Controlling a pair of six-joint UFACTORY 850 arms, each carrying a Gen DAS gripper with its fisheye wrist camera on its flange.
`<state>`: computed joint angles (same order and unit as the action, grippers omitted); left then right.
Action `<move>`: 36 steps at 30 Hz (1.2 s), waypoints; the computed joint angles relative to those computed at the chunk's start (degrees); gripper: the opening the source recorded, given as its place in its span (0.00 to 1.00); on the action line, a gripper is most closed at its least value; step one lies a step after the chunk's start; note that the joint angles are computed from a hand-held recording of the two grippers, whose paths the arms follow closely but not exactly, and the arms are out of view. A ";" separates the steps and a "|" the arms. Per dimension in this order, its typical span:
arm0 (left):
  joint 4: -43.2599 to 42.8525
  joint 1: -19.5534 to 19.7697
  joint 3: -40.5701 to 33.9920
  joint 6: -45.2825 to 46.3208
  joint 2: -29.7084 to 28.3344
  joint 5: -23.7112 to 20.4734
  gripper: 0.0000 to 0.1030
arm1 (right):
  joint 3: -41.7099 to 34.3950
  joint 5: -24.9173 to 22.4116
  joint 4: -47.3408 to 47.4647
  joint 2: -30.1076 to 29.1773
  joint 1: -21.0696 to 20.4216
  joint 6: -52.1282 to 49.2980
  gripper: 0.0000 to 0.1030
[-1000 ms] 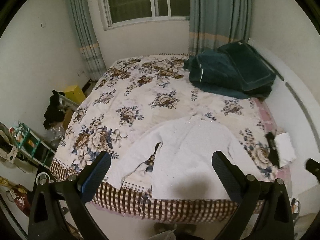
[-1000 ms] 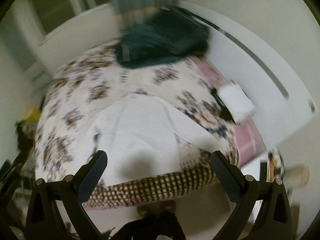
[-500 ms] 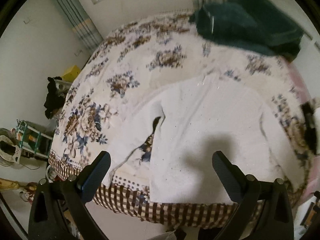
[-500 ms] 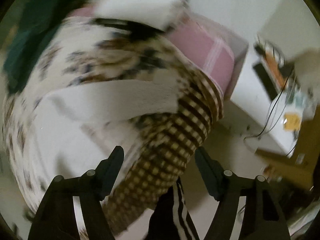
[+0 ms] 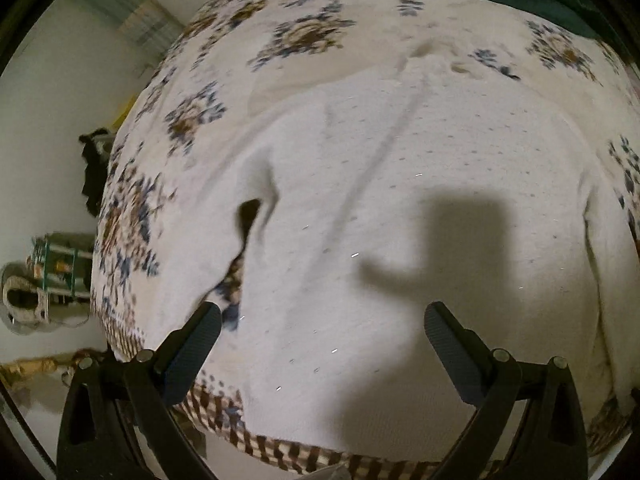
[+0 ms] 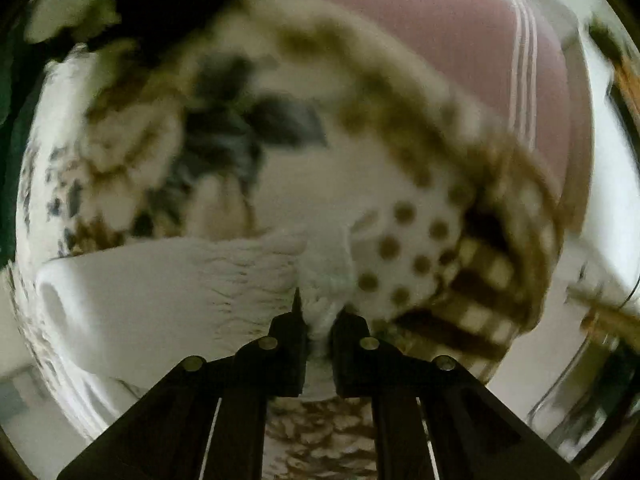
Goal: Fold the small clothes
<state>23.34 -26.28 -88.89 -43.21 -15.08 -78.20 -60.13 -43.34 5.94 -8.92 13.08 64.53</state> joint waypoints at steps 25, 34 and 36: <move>-3.17 -1.55 -2.35 3.40 -6.90 4.26 1.00 | 18.45 29.14 31.78 4.90 -9.65 -7.51 0.61; -5.66 0.93 2.83 -0.26 -4.42 11.86 1.00 | 13.02 24.75 -19.42 8.71 -6.06 35.85 0.11; -5.95 1.53 4.67 -1.02 -3.40 14.58 1.00 | 11.00 22.52 -31.36 9.46 -4.15 44.19 0.11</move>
<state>17.40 -24.75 -84.22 -44.23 -18.48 -63.62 -49.13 -20.83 -25.42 0.54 8.93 108.72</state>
